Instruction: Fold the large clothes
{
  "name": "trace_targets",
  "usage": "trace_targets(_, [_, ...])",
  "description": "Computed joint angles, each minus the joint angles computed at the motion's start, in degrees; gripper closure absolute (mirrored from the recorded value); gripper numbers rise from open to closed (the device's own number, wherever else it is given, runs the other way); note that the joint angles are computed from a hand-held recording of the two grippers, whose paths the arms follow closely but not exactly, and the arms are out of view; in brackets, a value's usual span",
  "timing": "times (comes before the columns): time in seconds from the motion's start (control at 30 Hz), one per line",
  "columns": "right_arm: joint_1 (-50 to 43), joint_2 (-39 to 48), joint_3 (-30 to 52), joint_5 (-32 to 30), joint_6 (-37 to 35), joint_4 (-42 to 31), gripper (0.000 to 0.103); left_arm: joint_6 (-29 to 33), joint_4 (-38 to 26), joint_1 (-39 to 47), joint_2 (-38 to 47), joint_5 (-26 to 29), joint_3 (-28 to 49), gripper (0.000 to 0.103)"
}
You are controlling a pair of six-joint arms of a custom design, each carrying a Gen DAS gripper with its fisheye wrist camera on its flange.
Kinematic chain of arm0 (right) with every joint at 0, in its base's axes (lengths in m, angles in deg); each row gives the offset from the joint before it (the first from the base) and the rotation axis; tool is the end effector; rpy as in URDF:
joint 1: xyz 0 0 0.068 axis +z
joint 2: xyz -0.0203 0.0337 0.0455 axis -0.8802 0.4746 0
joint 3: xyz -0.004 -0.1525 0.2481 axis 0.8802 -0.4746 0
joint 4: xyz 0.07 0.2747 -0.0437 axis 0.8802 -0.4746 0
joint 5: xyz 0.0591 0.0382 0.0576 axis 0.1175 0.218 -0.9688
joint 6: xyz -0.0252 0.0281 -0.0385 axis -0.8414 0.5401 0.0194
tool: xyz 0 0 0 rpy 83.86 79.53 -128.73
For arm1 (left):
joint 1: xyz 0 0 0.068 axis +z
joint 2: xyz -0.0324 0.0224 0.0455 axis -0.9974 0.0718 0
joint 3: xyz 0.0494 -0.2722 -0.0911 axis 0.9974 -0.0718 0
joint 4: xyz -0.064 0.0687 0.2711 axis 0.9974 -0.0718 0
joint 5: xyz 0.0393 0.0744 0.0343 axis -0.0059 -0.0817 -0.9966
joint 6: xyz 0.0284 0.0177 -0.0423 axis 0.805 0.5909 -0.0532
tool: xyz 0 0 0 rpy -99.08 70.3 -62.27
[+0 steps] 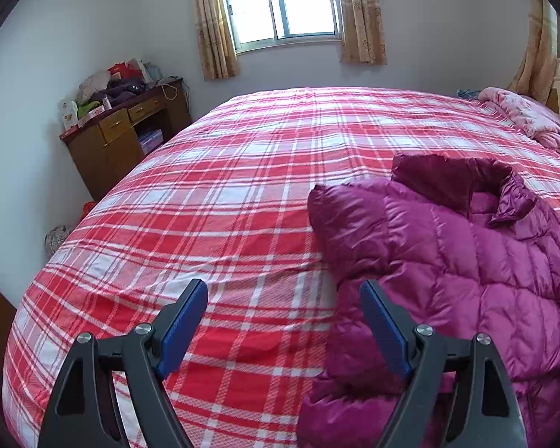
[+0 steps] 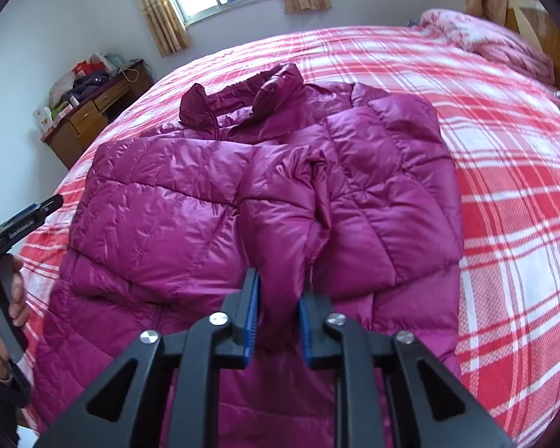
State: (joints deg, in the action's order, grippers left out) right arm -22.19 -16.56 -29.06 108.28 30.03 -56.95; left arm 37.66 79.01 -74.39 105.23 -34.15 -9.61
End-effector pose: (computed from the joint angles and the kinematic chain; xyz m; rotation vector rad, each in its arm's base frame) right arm 0.1162 0.0776 0.1227 0.4765 2.3944 0.2269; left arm 0.2997 0.0513 0.1537 0.3396 2.2222 0.0061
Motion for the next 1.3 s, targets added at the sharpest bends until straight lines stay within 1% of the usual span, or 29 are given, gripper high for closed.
trace_targets(0.03, [1.3,-2.5,0.7,2.0,2.2,-3.3,0.069,-0.7,0.0,-1.0,-0.4,-0.3,0.3,0.019])
trace_targets(0.1, [5.6,-6.2,3.1,9.8,7.1,-9.9,0.068,-2.2,-0.5,-4.0,-0.7,-1.4,1.6,0.019])
trace_targets(0.13, [6.0,-7.5,4.4,11.9,7.4,-11.5,0.067,-2.7,-0.6,-5.2,-0.7,-2.2,2.0,0.019])
trace_targets(0.17, [5.5,-8.2,5.2,12.5,6.7,-11.5,0.067,-3.1,-0.7,-6.8,-0.4,-3.1,2.6,0.019])
trace_targets(0.2, [4.1,-8.5,6.0,12.1,4.8,-10.3,0.067,-3.1,-0.6,-8.6,0.5,-4.3,3.2,0.019])
trace_targets(0.27, [0.5,-4.5,7.6,9.7,-0.7,-4.6,0.059,-3.0,0.9,-11.3,2.9,-7.3,4.1,0.019])
trace_targets(0.33, [-2.2,1.4,8.1,6.6,-5.4,2.8,0.059,-2.6,2.4,-13.1,6.5,-10.7,5.2,0.019])
trace_targets(0.37, [-2.9,4.1,8.2,5.3,-7.3,5.3,0.059,-2.8,2.3,-13.4,8.9,-11.6,6.3,0.019])
trace_targets(0.4, [-3.3,9.1,8.9,4.3,-9.1,8.5,0.059,-3.0,1.8,-13.5,10.4,-11.9,7.0,0.019])
trace_targets(0.47, [-3.8,17.2,9.9,3.7,-10.6,12.8,0.059,-3.6,0.8,-12.7,13.9,-11.2,8.6,0.019])
trace_targets(0.57, [-5.5,24.3,9.7,1.3,-10.8,17.6,0.059,-3.6,0.8,-11.3,17.7,-9.4,9.6,0.019])
trace_targets(0.67, [-5.5,28.2,8.3,1.2,-10.3,21.0,0.059,-4.1,1.5,-10.7,19.8,-7.7,9.8,0.017])
trace_targets(0.73, [-4.6,28.5,7.3,2.1,-10.1,22.1,0.059,-4.6,2.2,-10.8,20.4,-8.0,9.7,0.014])
trace_targets(0.83, [-3.1,29.4,7.2,3.7,-9.6,21.8,0.059,-4.4,2.4,-11.2,20.9,-8.7,9.7,0.013])
trace_targets(1.0, [-1.7,32.3,7.4,5.1,-8.8,23.1,0.059,-4.8,0.9,-10.6,21.6,-7.8,10.8,0.010])
trace_targets(1.1, [-1.4,33.5,8.0,5.7,-8.7,22.8,0.059,-5.0,0.8,-10.6,22.1,-8.0,11.2,0.009])
trace_targets(1.3, [0.0,36.2,10.1,8.1,-8.2,20.2,0.059,-4.7,2.7,-11.4,22.0,-9.9,10.4,0.008])
